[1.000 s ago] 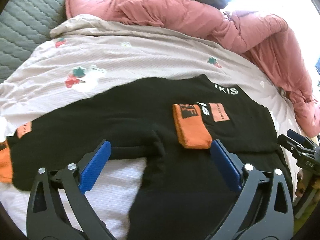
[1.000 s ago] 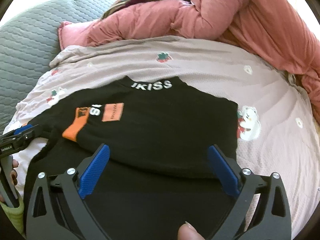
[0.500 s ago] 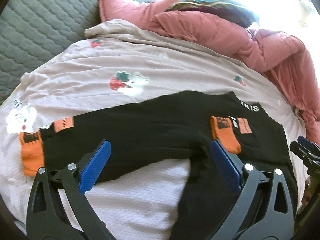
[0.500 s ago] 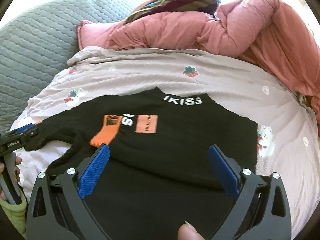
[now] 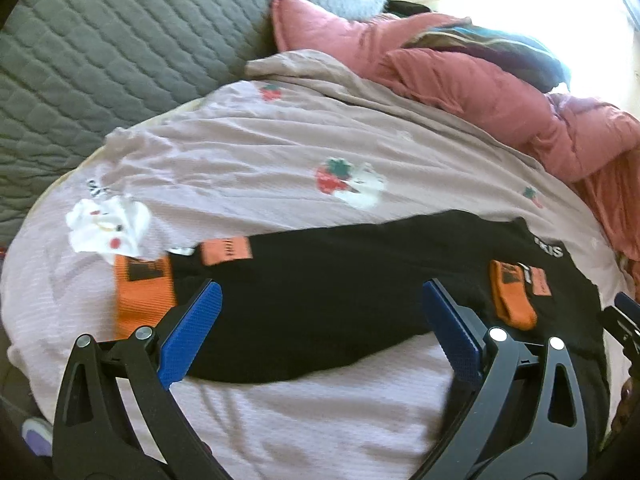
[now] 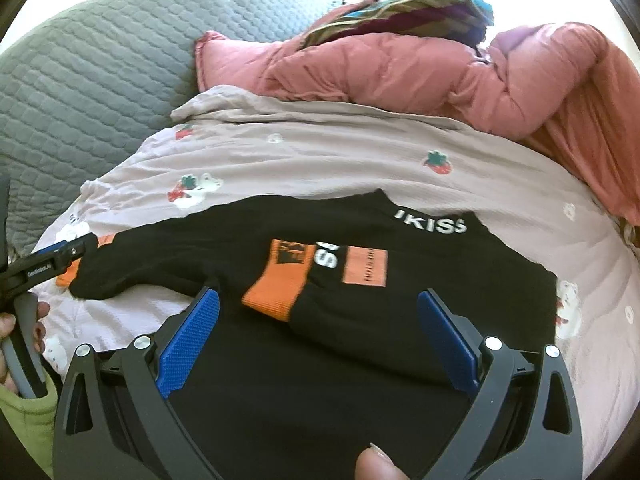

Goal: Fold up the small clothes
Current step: 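Move the left gripper to the other sleeve's orange cuff and grasp it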

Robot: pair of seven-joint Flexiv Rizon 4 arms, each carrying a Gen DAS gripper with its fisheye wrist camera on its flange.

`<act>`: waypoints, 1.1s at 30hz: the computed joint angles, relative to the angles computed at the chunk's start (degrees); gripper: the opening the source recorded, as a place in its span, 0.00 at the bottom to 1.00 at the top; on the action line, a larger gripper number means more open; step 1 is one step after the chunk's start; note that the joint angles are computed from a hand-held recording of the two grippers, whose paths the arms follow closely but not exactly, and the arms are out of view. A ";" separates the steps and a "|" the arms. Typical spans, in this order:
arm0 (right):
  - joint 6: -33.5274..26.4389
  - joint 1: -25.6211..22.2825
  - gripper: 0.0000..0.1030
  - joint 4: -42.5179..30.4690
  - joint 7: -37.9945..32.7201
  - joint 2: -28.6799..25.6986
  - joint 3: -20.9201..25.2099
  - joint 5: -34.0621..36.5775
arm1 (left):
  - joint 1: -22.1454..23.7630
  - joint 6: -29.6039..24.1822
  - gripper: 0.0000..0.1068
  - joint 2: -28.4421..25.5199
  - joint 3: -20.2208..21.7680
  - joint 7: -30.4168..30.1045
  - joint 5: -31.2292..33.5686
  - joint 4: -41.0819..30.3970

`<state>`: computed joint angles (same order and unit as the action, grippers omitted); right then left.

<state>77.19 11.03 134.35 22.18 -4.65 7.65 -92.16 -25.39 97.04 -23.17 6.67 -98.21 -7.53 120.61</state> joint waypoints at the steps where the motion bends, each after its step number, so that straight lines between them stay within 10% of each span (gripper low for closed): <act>1: 0.11 0.24 0.96 -0.57 -0.09 -0.56 0.06 -0.12 | -0.43 0.04 0.87 -0.03 0.81 -0.26 0.00 0.02; 17: 0.13 5.89 0.96 -8.09 -6.06 -7.43 0.34 3.14 | -0.82 0.38 0.87 -0.02 6.88 -2.75 -1.20 1.64; 29: 0.47 9.31 0.96 -11.38 -9.52 -10.83 -0.71 5.69 | 10.98 0.45 0.87 -0.99 -3.45 -0.92 -2.64 3.70; 33: 0.31 9.70 0.96 -11.29 -9.47 -11.19 -1.13 6.17 | 12.70 0.17 0.68 -1.53 -5.39 -0.11 -2.97 3.67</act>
<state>77.50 20.73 123.06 12.71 -15.84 6.51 -86.00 -12.69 97.21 -24.71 1.28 -98.32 -10.50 124.29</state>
